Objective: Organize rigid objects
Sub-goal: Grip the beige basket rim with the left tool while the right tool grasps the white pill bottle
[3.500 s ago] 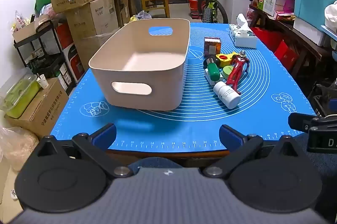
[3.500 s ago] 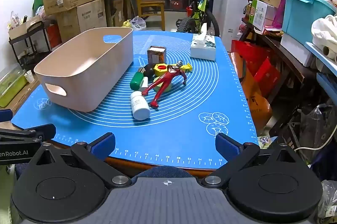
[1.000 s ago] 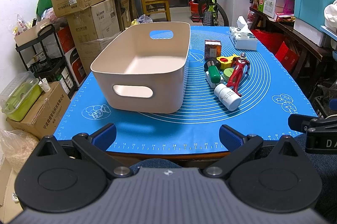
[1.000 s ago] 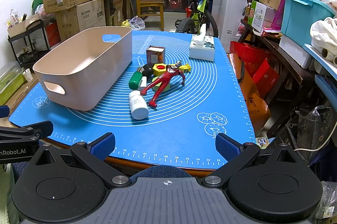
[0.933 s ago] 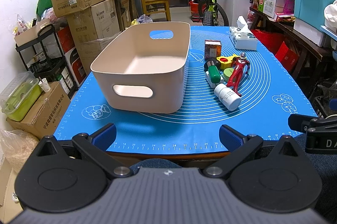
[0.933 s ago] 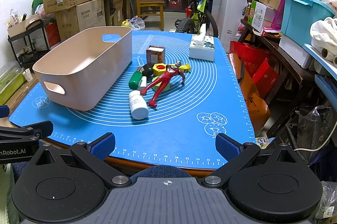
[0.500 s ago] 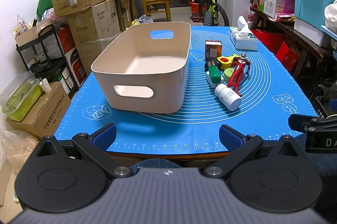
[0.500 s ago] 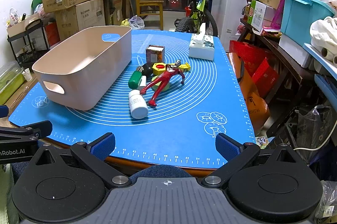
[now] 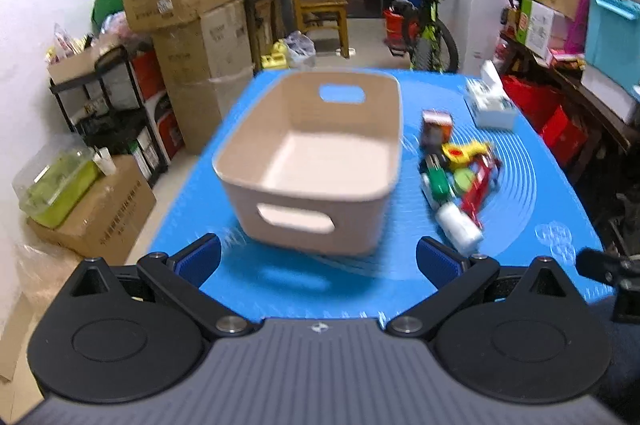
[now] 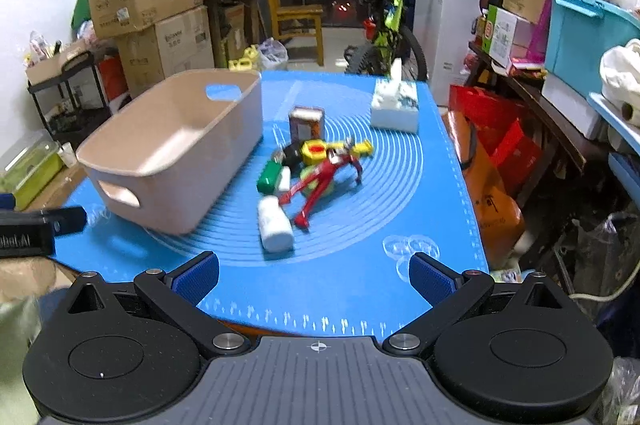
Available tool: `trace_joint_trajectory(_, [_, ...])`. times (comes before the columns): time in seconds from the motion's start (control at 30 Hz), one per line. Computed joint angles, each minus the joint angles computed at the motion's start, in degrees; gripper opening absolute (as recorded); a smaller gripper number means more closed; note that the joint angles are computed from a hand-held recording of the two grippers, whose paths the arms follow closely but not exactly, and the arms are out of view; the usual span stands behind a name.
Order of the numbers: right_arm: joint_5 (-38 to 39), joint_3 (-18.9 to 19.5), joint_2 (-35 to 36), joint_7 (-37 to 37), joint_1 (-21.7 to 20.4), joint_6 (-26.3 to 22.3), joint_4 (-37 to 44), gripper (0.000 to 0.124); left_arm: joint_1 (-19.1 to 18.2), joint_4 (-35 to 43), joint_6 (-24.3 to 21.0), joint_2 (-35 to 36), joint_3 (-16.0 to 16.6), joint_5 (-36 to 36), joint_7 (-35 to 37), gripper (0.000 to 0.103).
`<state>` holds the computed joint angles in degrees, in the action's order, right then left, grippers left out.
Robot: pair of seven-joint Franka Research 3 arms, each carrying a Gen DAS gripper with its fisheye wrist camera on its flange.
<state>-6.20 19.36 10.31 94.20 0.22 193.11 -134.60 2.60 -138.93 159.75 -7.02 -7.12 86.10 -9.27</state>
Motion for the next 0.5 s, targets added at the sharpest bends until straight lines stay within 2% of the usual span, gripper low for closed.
trace_joint_trajectory(0.23, [-1.0, 2.1, 2.6, -0.5, -1.2, -1.1, 6.1, 0.101, 2.6, 5.1, -0.9, 0.5, 1.8, -5.5, 6.6, 0.103])
trace_joint_trajectory(0.3, [0.9, 0.8, 4.0, -2.3, 0.8, -2.4, 8.4, 0.101, 3.3, 6.8, -0.8, 1.8, 2.2, -6.7, 10.0, 0.103])
trace_joint_trajectory(0.4, [3.3, -1.3, 6.6, -4.4, 3.8, -5.2, 12.6, 0.101, 4.4, 9.6, 1.9, 4.8, 3.7, -12.4, 19.2, 0.103])
trace_joint_trajectory(0.5, [5.0, -6.5, 9.5, -5.8, 9.5, -8.2, 17.1, 0.101, 5.4, 11.1, 3.7, 7.1, 4.7, -16.6, 24.5, 0.103])
